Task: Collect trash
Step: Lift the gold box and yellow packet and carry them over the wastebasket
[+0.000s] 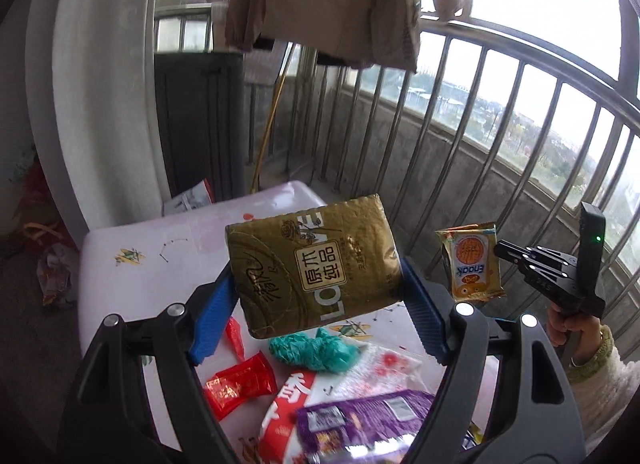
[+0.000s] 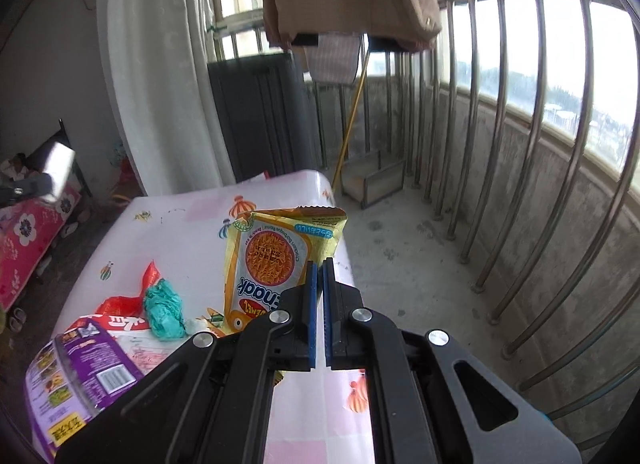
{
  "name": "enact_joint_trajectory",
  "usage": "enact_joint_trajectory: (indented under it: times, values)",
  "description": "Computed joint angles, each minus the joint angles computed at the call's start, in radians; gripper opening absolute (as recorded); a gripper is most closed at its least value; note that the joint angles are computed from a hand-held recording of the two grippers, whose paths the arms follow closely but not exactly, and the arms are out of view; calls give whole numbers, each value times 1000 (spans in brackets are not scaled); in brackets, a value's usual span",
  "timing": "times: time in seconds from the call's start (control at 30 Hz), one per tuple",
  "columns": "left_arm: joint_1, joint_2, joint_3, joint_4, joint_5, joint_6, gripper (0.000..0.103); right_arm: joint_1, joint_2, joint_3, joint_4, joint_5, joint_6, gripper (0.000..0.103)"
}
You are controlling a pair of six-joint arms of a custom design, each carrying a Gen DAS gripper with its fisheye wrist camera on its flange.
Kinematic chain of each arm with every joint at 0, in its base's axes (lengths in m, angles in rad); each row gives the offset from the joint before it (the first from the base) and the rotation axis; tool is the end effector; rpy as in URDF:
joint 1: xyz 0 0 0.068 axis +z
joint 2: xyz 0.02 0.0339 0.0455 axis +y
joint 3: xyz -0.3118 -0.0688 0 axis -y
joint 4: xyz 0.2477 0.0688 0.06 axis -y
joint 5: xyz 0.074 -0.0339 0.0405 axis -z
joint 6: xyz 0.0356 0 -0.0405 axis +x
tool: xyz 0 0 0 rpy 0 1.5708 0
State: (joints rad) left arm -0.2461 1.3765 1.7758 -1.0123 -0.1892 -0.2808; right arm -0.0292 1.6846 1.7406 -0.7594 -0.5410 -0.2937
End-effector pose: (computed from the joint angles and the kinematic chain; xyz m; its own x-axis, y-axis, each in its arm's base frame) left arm 0.2478 -0.0553 0.5083 -0.5611 -0.1397 -0.8159 -0.0681 0.9901 -0.1227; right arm 0.3794 0.0073 0.4295 -0.5124 -0.2333 -0.8264 -0.5390 0.8366 0.0981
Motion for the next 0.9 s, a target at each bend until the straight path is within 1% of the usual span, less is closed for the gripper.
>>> enact_joint_trajectory:
  times: [0.03, 0.1, 0.17, 0.27, 0.4, 0.47, 0.5, 0.6, 0.73, 0.8, 0.9]
  values:
    - [-42, -12, 11, -22, -40, -16, 74, -10, -13, -2, -5, -8, -4, 3]
    - [-115, -38, 12, -44, -88, -55, 74, -43, -52, -20, -16, -33, -16, 3]
    - [-235, -67, 10, -78, -161, -130, 74, -76, -75, -17, -41, -58, -28, 3]
    - [-392, -93, -8, -86, -250, -236, 74, -133, -107, -26, -69, -90, -47, 3]
    - [-587, -109, -56, -67, -382, -367, 74, -226, -145, -47, -111, -137, -72, 3]
    - [-690, -99, -76, -73, -455, -456, 74, -274, -161, -63, -130, -153, -96, 3]
    - [-718, -86, -78, -70, -468, -477, 74, -295, -167, -70, -139, -156, -107, 3]
    - [-787, -38, -91, -34, -468, -542, 74, -368, -170, -75, -171, -177, -141, 3]
    - [-832, 47, -79, 44, -444, -537, 74, -485, -152, -70, -192, -214, -164, 3]
    - [-840, 97, -62, 92, -411, -519, 74, -533, -143, -76, -190, -221, -169, 3]
    - [-833, 175, -26, 175, -328, -491, 74, -600, -129, -89, -182, -222, -172, 3]
